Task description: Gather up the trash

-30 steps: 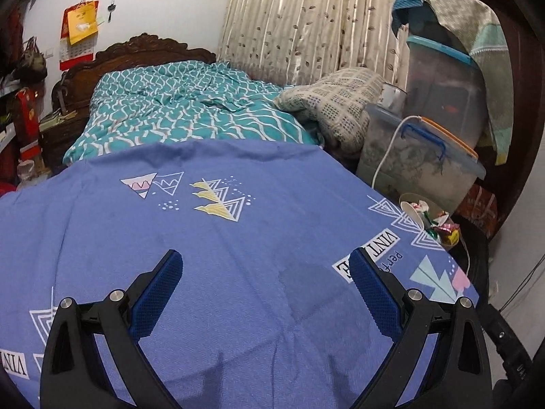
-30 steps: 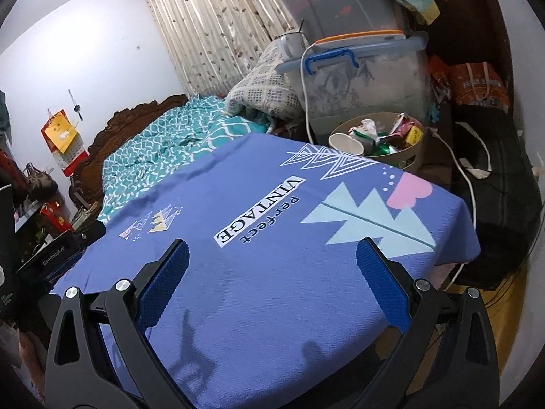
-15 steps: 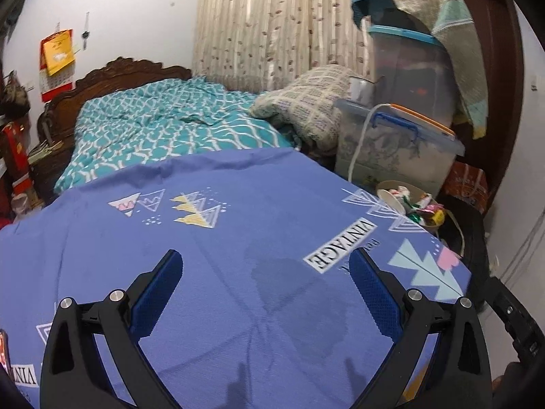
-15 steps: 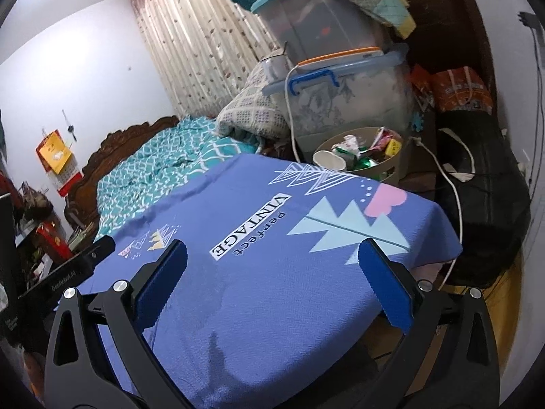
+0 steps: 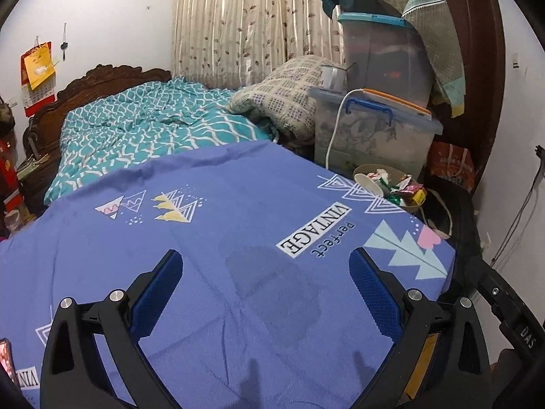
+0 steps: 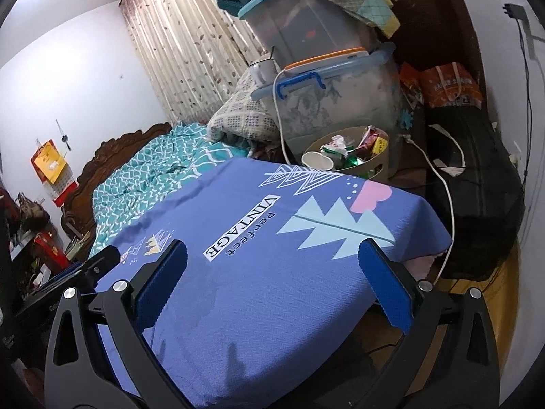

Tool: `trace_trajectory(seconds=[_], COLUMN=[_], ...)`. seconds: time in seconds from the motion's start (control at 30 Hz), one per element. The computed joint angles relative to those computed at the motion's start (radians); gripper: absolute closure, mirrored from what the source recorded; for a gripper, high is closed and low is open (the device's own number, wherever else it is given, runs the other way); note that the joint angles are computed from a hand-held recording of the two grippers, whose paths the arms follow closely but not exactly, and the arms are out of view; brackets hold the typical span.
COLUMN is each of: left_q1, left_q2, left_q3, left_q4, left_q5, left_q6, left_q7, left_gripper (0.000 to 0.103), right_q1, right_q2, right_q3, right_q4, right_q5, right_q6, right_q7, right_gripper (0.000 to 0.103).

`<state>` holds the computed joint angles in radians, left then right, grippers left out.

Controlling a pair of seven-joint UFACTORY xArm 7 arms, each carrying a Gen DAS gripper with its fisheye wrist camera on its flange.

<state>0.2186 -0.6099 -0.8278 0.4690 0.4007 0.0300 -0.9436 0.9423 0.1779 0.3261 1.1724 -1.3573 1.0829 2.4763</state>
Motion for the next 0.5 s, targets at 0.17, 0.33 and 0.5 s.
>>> trace_trajectory(seconds=[0.17, 0.33, 0.5], left_q1=[-0.002, -0.01, 0.001], left_q2=[0.001, 0.0, -0.029], left_q3=[-0.014, -0.013, -0.037], left_q4=[0.012, 0.018, 0.025], left_q5=[0.017, 0.051, 0.082], left_q6=[0.047, 0.073, 0.116], left_q7=[-0.014, -0.035, -0.075], left_gripper=[0.009, 0.009, 0.009], right_q1=[0.012, 0.011, 0.005], right_q2=[0.005, 0.001, -0.002], right_q3=[0.002, 0.004, 0.002], right_q4=[0.015, 0.008, 0.001], right_q5=[-0.003, -0.006, -0.011], right_q6=[0.026, 0.011, -0.014], right_q7=[-0.036, -0.036, -0.035], right_gripper=[0.003, 0.003, 0.003])
